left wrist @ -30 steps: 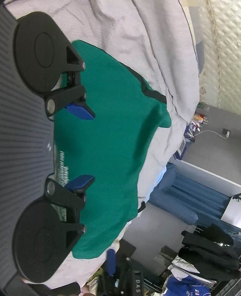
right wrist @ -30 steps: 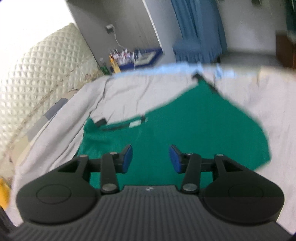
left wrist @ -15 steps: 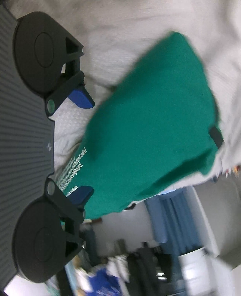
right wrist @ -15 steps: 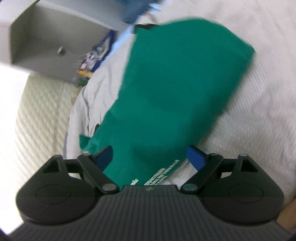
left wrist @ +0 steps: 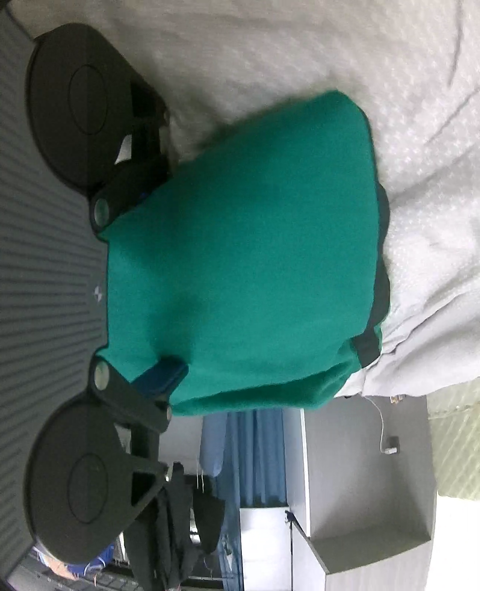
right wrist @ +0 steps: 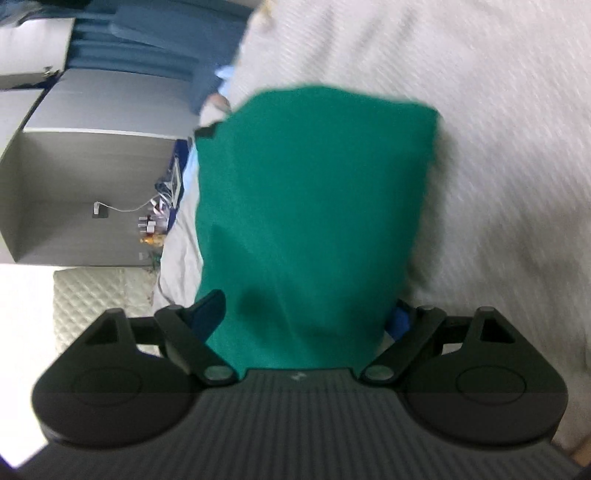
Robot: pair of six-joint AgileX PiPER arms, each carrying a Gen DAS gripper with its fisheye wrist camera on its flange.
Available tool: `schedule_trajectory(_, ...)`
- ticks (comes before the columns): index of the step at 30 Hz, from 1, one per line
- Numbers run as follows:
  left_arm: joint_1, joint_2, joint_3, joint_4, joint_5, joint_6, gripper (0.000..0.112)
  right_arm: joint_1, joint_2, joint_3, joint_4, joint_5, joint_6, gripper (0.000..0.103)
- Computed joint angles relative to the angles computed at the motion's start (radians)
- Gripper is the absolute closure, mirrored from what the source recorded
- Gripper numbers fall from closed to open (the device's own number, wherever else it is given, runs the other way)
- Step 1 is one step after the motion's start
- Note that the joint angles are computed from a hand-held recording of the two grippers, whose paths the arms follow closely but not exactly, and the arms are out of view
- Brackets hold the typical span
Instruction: Fold large clothes
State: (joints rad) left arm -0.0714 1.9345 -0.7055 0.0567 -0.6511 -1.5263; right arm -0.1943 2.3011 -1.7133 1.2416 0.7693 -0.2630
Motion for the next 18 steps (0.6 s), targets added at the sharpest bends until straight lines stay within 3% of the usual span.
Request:
schedule_trajectory(2,-0.015,-0.005,-0.032,-0.058,0.057,0.078,0.04,0.017,0.023,-0.044,-0.057,-0.011,0.055,0.013)
schedule_trajectory(5,-0.028,-0.017,-0.072,-0.149,0.125,0.227,0.056,0.04,0.052,-0.11,-0.131,-0.014,0.115,0.028)
schedule_trajectory(9,-0.055,-0.045,-0.085,-0.261,0.154,0.383,0.075,0.053,0.038,-0.111,-0.146,-0.045,0.094,0.06)
schedule_trajectory(12,-0.07,-0.078,-0.066,-0.317,0.146,0.447,0.081,0.02,-0.011,-0.028,-0.052,-0.046,-0.081,0.081)
schedule_trajectory(18,-0.129,-0.202,0.03,-0.472,0.106,0.603,0.084,-0.016,-0.093,0.1,0.125,-0.033,-0.333,0.087)
